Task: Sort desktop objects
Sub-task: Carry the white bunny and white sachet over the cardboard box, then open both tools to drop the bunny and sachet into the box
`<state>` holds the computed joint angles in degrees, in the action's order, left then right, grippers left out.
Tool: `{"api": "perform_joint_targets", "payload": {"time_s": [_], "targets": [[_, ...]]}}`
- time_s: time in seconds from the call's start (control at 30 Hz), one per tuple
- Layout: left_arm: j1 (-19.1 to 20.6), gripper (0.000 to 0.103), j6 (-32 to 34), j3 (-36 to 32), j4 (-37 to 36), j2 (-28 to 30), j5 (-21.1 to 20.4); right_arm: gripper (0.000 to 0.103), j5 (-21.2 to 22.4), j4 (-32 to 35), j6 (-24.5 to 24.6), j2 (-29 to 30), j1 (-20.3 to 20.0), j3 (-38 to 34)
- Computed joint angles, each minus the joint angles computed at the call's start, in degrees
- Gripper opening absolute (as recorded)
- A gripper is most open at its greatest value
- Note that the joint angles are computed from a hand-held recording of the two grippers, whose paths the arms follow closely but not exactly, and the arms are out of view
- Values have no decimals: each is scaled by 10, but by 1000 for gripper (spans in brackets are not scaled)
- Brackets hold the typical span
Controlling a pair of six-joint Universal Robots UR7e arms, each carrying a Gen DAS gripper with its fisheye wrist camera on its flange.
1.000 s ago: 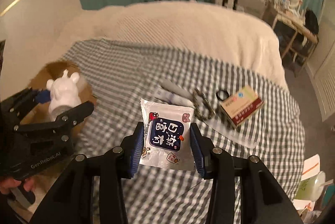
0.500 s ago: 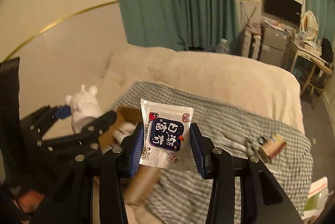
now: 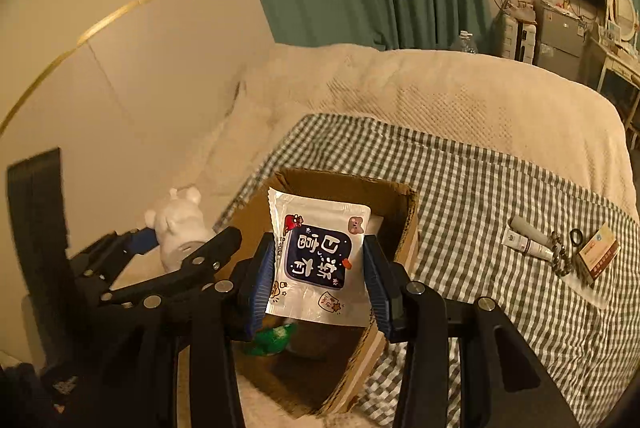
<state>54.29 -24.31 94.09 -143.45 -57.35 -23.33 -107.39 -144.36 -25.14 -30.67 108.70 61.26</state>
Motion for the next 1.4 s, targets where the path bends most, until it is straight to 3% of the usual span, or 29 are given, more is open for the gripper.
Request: {"api": "perform_joint_targets", "payload": {"time_s": [0.23,0.37,0.43,0.47,0.93,1.27,1.4], "targets": [[22,66,-72,-14,101,0,-45,43,-9,28,10,35,-10,-38],[28,69,-116,-14,134,-5,-52,50,-11,25,5,48,-12,-50],[27,88,-139,-19,163,-6,-50,66,-6,29,10,51,-14,-55],[24,92,-145,-19,170,-6,-41,67,-7,19,10,49,-15,-50],[-7,94,-122,-50,148,24,-26,71,-35,-43,-15,-4,-20,2],[-36,95,-63,-138,117,125,-39,71,-89,-76,-31,-57,-54,21],[-38,95,-65,-184,138,172,-42,71,-108,-80,-30,-72,-74,22]]}}
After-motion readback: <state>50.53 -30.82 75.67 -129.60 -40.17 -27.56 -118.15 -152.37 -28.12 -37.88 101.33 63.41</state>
